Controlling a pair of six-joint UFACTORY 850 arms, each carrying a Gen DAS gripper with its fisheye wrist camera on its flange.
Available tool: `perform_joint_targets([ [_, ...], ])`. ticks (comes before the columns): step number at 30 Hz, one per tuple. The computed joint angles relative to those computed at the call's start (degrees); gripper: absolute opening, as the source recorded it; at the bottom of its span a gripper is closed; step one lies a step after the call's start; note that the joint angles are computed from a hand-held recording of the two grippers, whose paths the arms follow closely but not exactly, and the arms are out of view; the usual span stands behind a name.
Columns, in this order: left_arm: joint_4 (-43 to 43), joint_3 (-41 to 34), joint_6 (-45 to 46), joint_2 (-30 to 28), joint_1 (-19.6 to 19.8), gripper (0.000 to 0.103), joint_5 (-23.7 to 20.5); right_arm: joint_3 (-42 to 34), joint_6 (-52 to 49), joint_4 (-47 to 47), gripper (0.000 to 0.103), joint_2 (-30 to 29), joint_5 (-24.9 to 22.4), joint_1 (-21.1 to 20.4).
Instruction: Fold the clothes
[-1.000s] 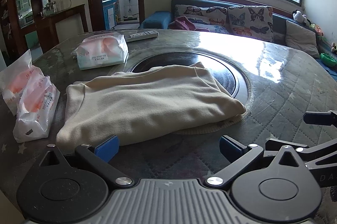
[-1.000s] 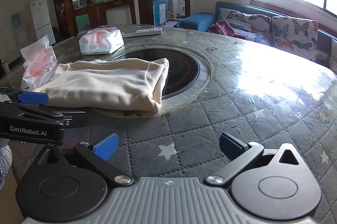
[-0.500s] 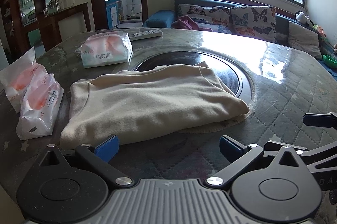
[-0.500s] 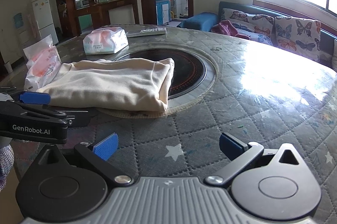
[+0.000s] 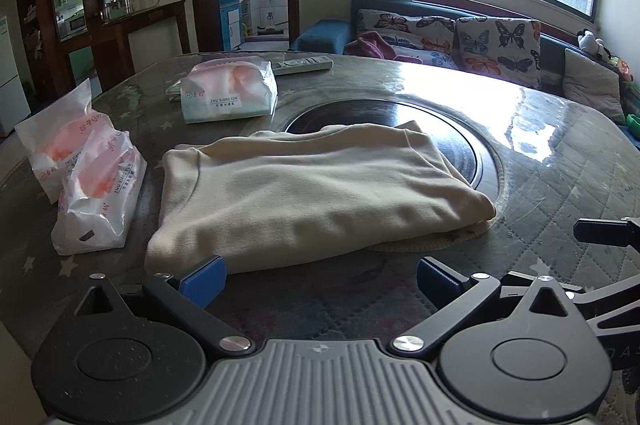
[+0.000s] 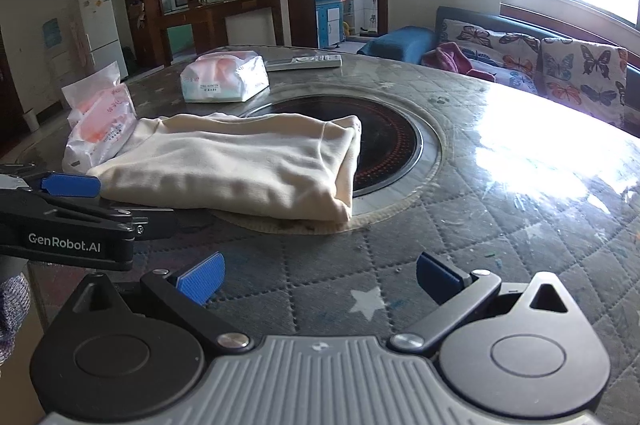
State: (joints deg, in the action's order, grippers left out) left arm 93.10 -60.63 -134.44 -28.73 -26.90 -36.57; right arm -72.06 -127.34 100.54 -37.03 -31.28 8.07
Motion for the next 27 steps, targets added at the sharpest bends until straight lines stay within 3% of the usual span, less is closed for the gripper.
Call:
perform_joint_targets([
  [27,-0.92,0.97,-1.05,0.74,0.26,0.103,-1.12,-0.46,1.29,-0.98,0.103,-0.32,-0.99,0.79],
])
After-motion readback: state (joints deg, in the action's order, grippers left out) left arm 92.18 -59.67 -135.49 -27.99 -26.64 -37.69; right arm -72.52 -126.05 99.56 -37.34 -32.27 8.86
